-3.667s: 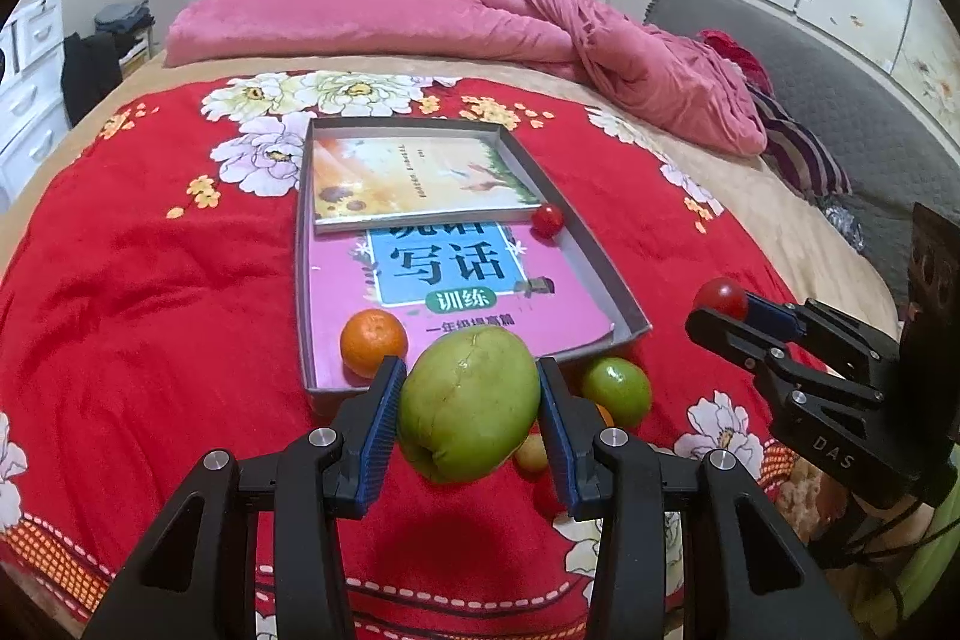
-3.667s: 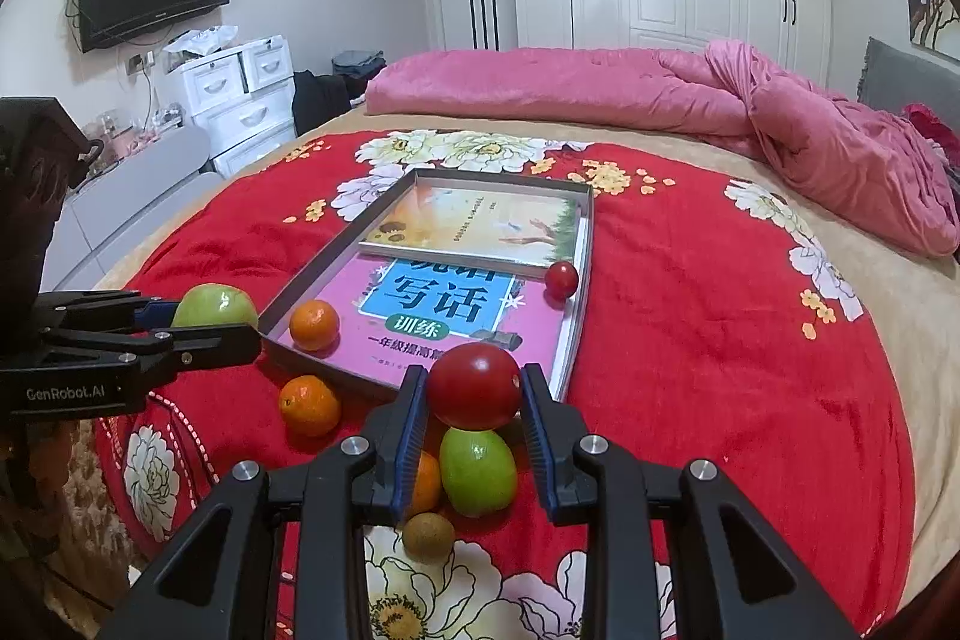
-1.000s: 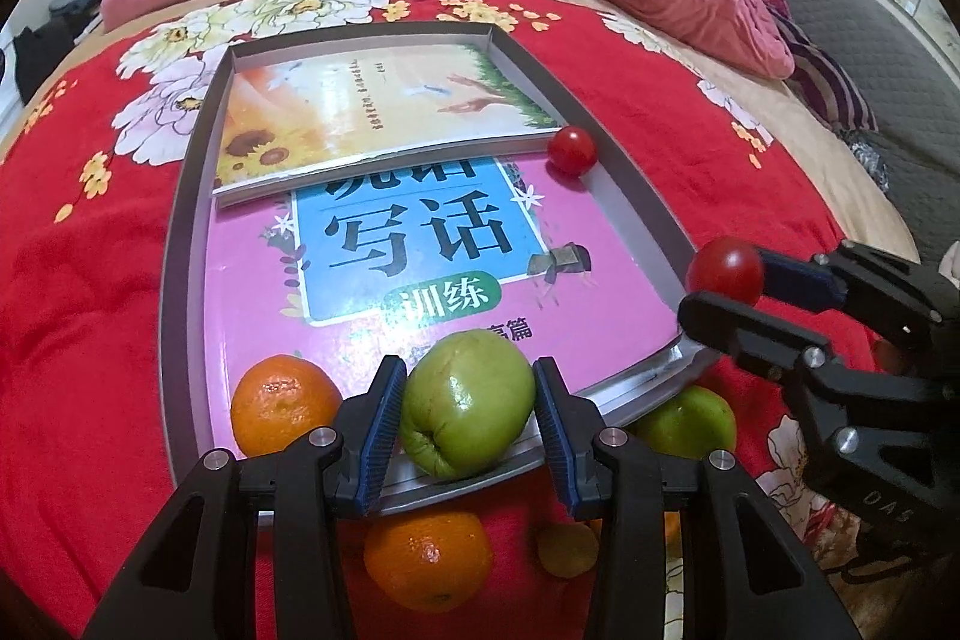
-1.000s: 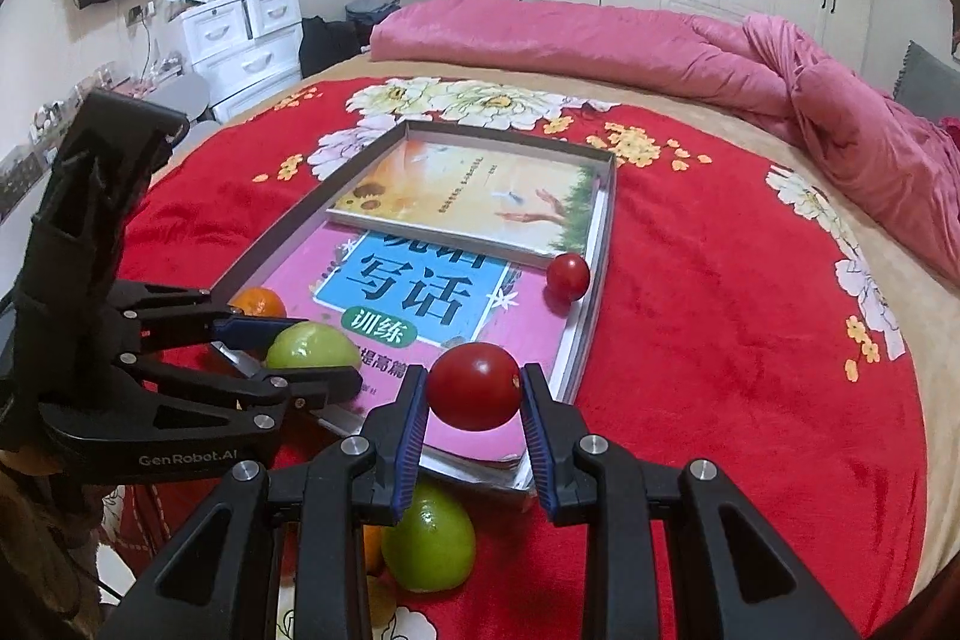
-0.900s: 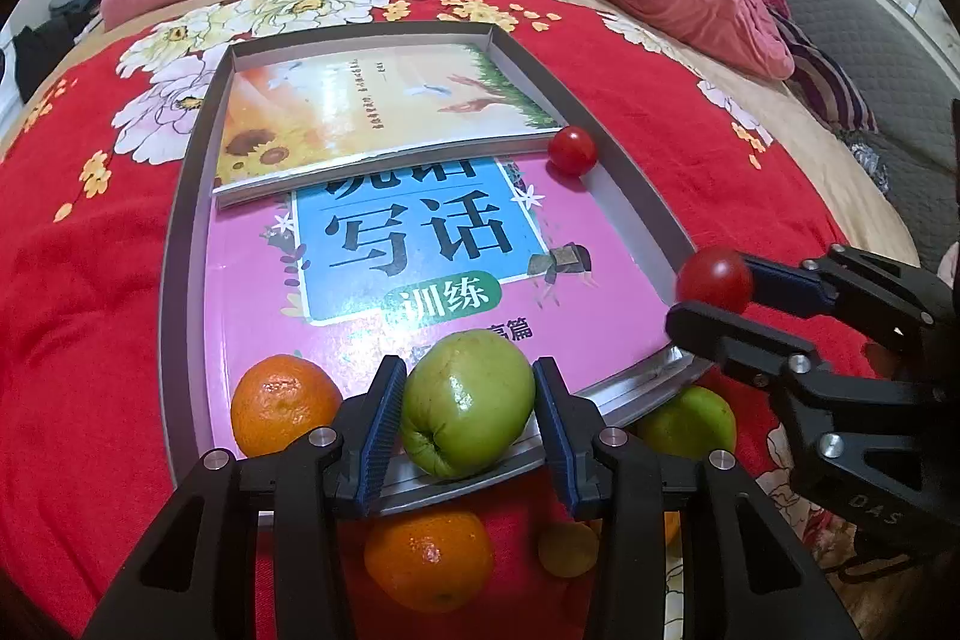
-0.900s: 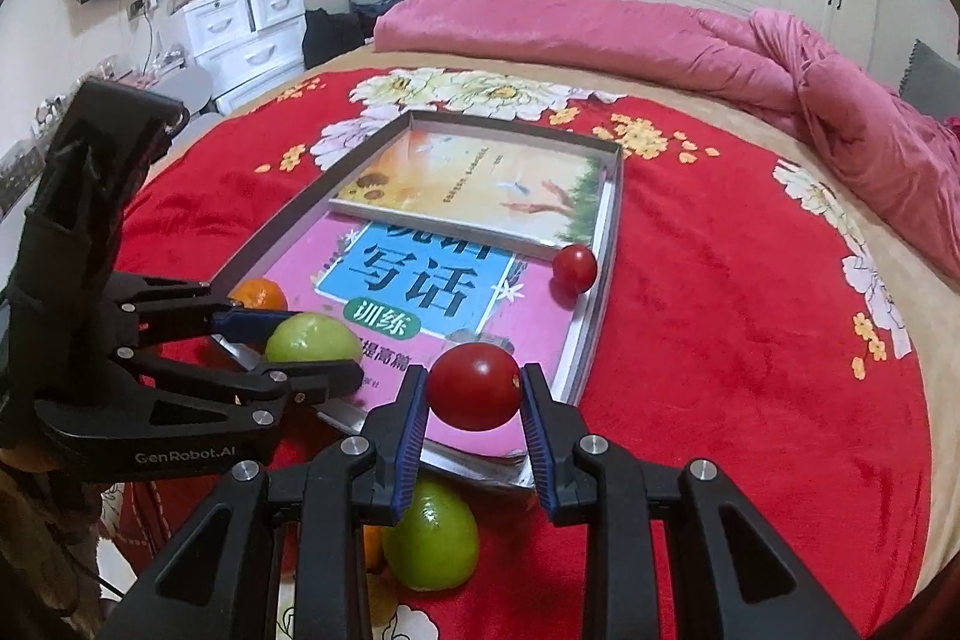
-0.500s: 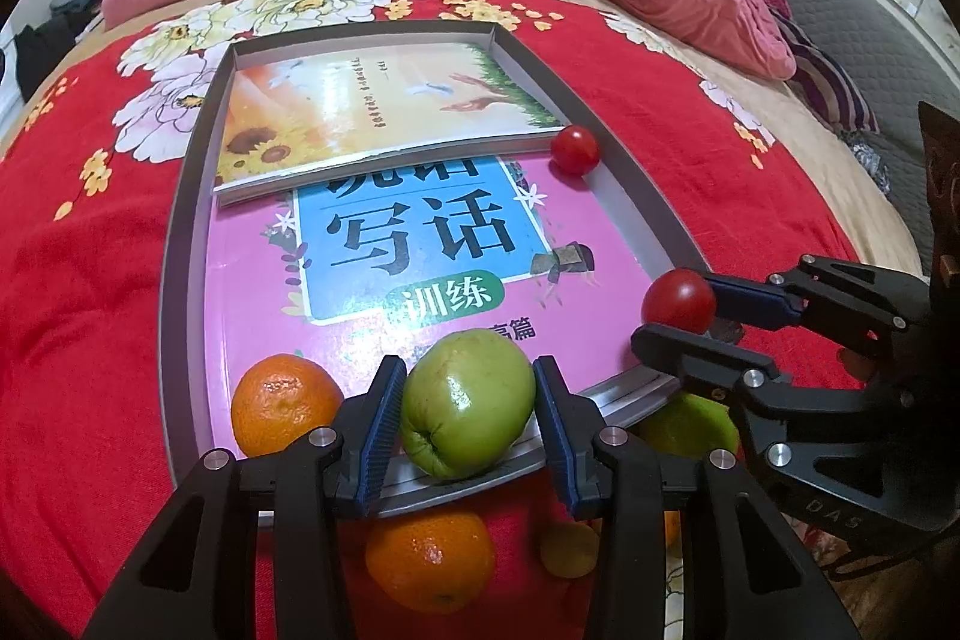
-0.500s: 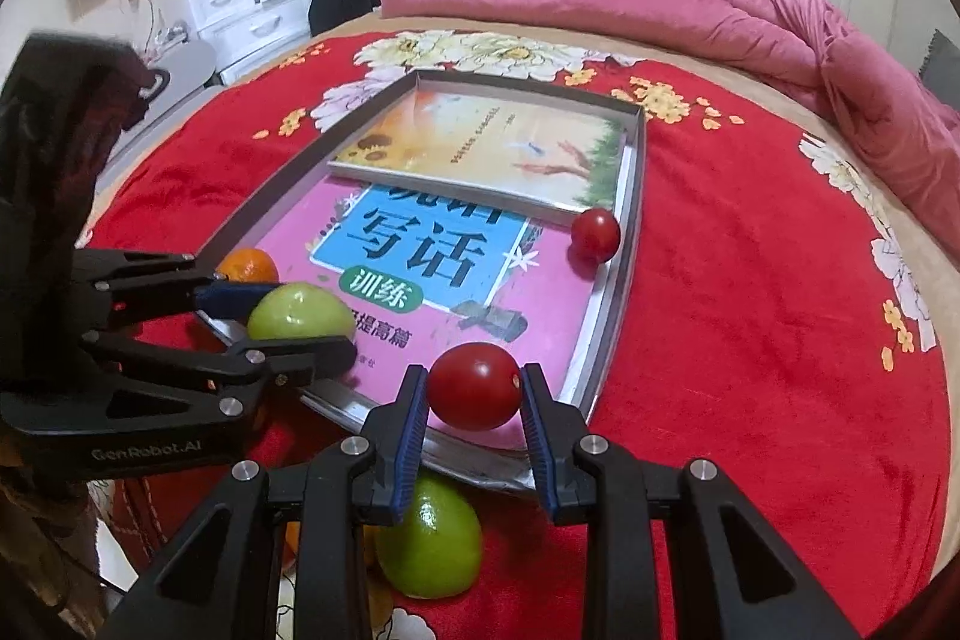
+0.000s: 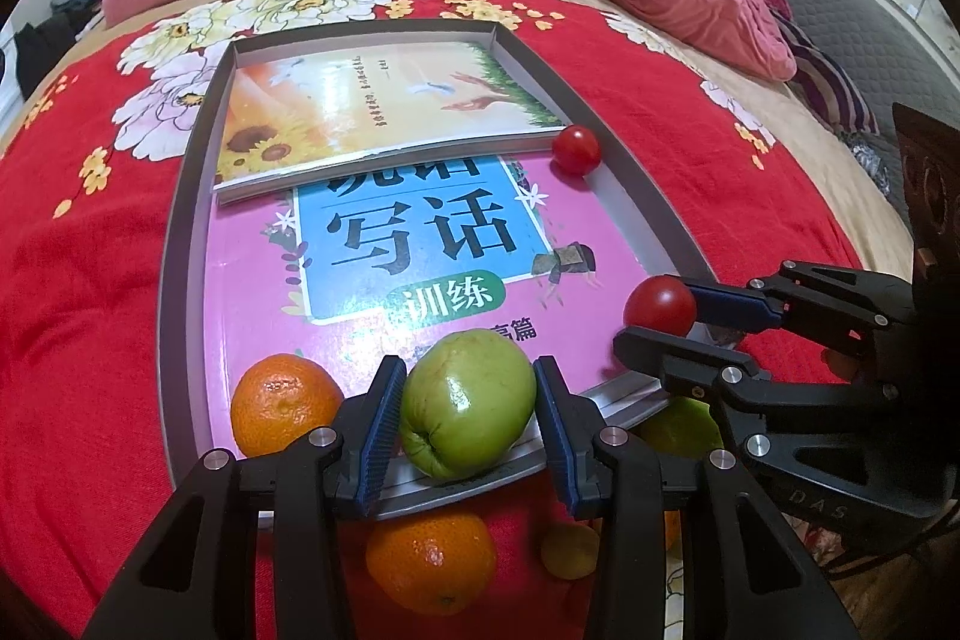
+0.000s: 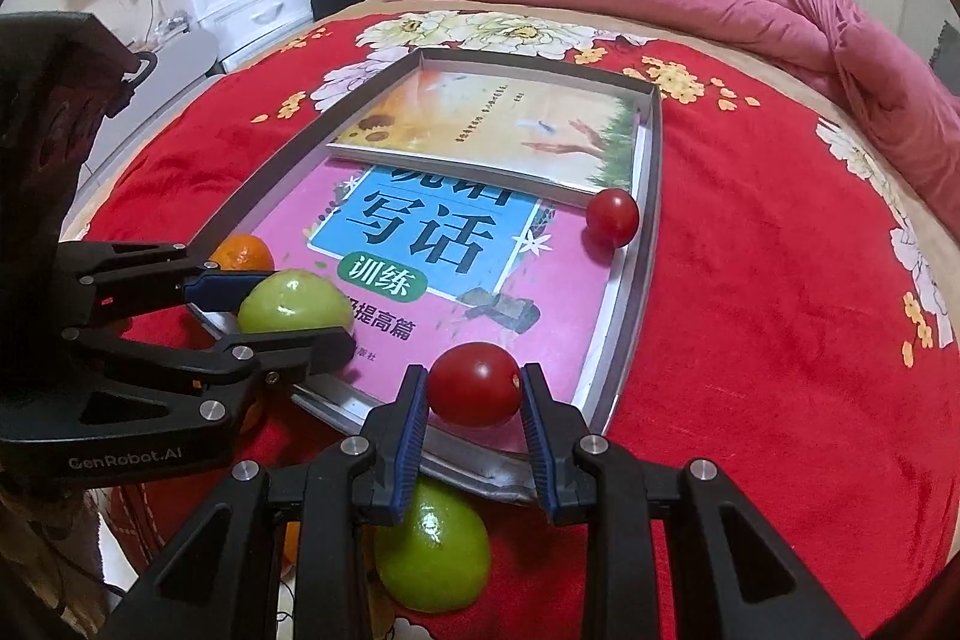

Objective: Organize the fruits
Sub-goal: 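Lower the pear into the tray with left tool while right tool lowers the tomato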

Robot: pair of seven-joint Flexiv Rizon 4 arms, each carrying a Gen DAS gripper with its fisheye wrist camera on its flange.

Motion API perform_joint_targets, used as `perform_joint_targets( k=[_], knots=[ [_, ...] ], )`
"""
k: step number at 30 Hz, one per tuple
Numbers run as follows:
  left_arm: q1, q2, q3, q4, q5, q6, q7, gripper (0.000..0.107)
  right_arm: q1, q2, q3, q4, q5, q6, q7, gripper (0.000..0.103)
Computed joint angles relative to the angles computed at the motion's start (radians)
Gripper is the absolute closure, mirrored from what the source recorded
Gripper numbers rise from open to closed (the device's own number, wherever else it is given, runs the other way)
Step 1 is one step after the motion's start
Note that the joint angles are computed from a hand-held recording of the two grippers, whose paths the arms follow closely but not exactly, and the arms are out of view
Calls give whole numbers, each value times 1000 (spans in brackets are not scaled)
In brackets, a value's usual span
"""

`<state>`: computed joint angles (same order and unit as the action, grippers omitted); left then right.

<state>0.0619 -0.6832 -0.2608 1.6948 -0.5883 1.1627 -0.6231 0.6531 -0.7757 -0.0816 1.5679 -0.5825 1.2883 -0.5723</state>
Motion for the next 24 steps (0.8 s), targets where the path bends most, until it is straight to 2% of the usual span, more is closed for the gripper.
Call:
perform_joint_targets(
  k=[10,24],
  knots=[
    [-1,-6,2,-8,6,-5,-8,62,-7,-4,9,-4,26,1,1,72],
    [5,0,-5,0,-1,-3,0,62,14,0,-26,11,-2,15,38,69]
  ],
)
